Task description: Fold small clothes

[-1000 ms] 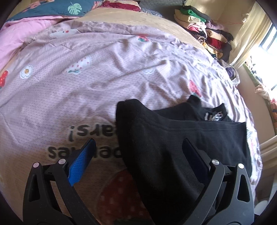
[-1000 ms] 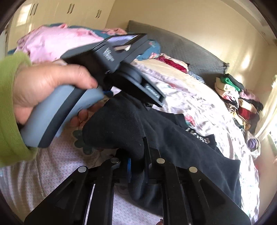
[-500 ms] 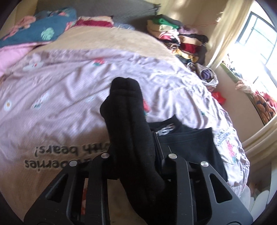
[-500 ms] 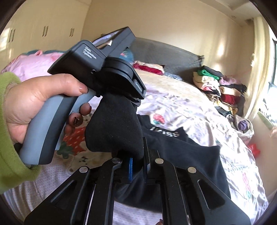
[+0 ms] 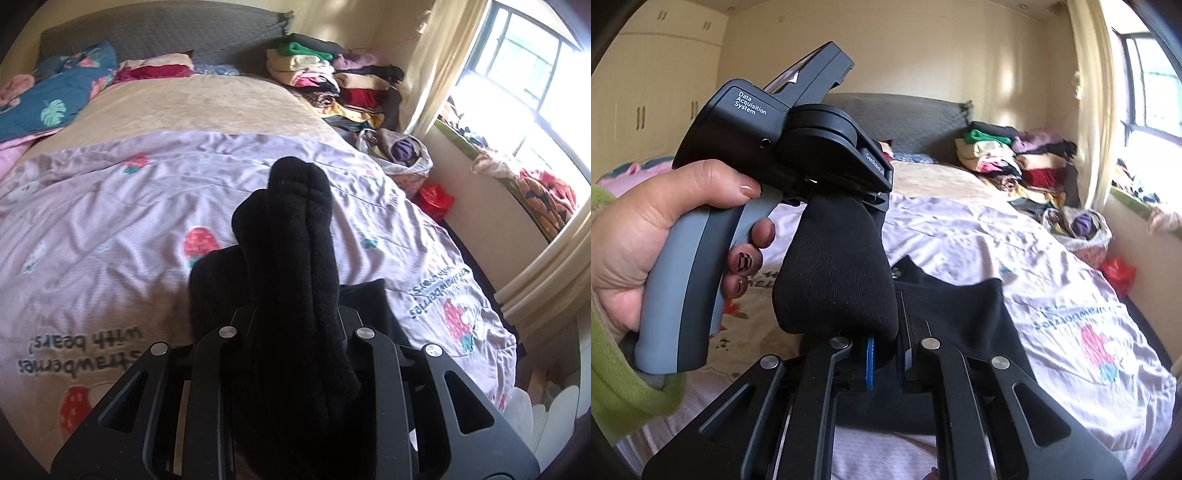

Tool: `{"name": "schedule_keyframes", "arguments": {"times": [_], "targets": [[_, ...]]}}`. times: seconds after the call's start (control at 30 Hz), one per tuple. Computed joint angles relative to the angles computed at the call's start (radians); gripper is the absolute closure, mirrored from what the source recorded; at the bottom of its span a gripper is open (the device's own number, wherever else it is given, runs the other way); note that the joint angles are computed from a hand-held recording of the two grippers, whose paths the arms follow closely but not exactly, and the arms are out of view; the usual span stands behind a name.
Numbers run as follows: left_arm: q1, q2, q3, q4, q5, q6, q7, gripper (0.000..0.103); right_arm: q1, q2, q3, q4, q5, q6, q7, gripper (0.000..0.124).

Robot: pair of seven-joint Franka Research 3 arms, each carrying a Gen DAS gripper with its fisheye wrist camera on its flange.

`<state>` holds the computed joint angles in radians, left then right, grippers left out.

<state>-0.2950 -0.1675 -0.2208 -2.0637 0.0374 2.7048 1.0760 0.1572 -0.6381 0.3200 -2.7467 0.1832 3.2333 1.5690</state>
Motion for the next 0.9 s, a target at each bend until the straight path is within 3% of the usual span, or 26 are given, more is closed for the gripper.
{"name": "schedule_keyframes", "arguments": {"times": [0.3, 0.63, 0.8, 0.83, 0.9], "targets": [[-0.022, 0.143, -0.048, 0.127, 0.087, -0.046, -0.071, 0.085, 0.114, 0.011, -0.188, -0.041, 0.055, -0.01, -0.026, 0.117], [-0.057, 0.29, -0.064, 0.248, 0.13, -0.124, -0.115, 0.08, 0.363, 0.015, -0.493, -0.047, 0.219, -0.086, -0.107, 0.116], [-0.074, 0.331, -0.065, 0.279, 0.155, -0.141, -0.136, 0.066, 0.523, -0.009, -0.688, -0.035, 0.368, -0.144, -0.18, 0.114], [-0.074, 0.336, -0.066, 0.281, 0.15, -0.138, -0.135, 0.061, 0.534, -0.011, -0.703, -0.031, 0.391, -0.155, -0.188, 0.114], [-0.074, 0.345, -0.068, 0.285, 0.139, -0.135, -0.136, 0.052, 0.571, -0.022, -0.755, -0.029, 0.452, -0.171, -0.207, 0.101]]}}
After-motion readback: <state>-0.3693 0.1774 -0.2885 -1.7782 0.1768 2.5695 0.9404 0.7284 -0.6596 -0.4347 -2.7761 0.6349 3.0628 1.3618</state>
